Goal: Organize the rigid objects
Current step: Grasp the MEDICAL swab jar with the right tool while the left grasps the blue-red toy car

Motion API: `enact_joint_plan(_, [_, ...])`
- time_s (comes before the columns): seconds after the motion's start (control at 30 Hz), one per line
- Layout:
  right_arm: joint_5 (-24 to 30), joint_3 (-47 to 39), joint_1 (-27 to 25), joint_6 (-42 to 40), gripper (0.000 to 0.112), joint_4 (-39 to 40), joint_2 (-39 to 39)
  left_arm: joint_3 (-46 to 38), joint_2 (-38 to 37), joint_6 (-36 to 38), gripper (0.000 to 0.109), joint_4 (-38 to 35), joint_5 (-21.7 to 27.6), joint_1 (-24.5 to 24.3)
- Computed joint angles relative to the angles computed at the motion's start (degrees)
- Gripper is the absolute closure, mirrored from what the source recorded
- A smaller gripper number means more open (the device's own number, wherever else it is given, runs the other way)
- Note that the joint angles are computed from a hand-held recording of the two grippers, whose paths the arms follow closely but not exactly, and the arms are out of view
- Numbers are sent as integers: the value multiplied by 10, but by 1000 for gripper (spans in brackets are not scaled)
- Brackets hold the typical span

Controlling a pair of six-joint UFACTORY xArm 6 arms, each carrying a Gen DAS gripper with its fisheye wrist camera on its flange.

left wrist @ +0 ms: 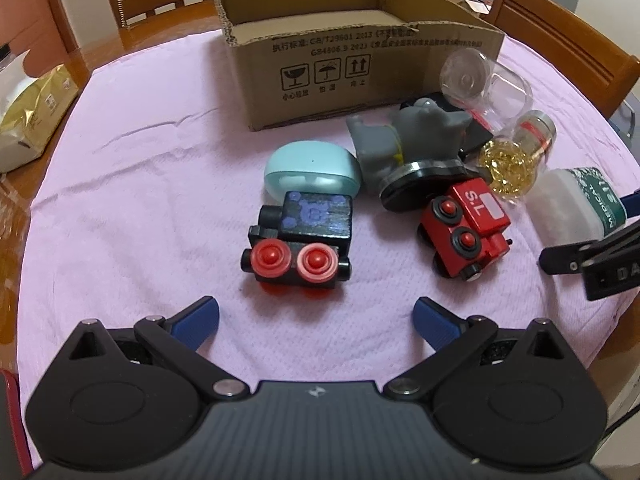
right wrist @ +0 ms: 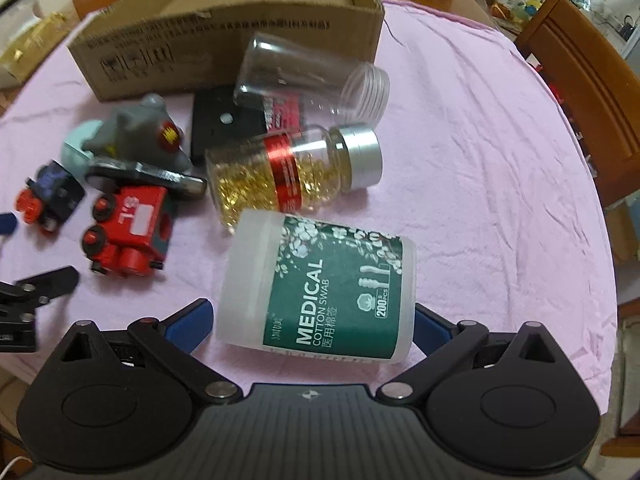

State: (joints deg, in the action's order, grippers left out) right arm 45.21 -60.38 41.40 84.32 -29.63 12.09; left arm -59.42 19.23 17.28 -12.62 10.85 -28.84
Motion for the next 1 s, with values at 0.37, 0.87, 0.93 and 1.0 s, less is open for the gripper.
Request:
enact_joint_plan(0.37, [-14,2,-10,44,9,8,3,-56,30,29,27,4,21,8])
enact_joint_plan(0.87, [17,-28,-12,90,9,27,23,-99,46,69,56,-20,64,15])
enact_joint_plan(0.93, [49,-54,-14,134,9,49,37,-105,47,87,56,-31,76,19])
enact_joint_plan(1.0, [53,-57,-15,143,9,52,39,-111,48,106,56,-48,86,20])
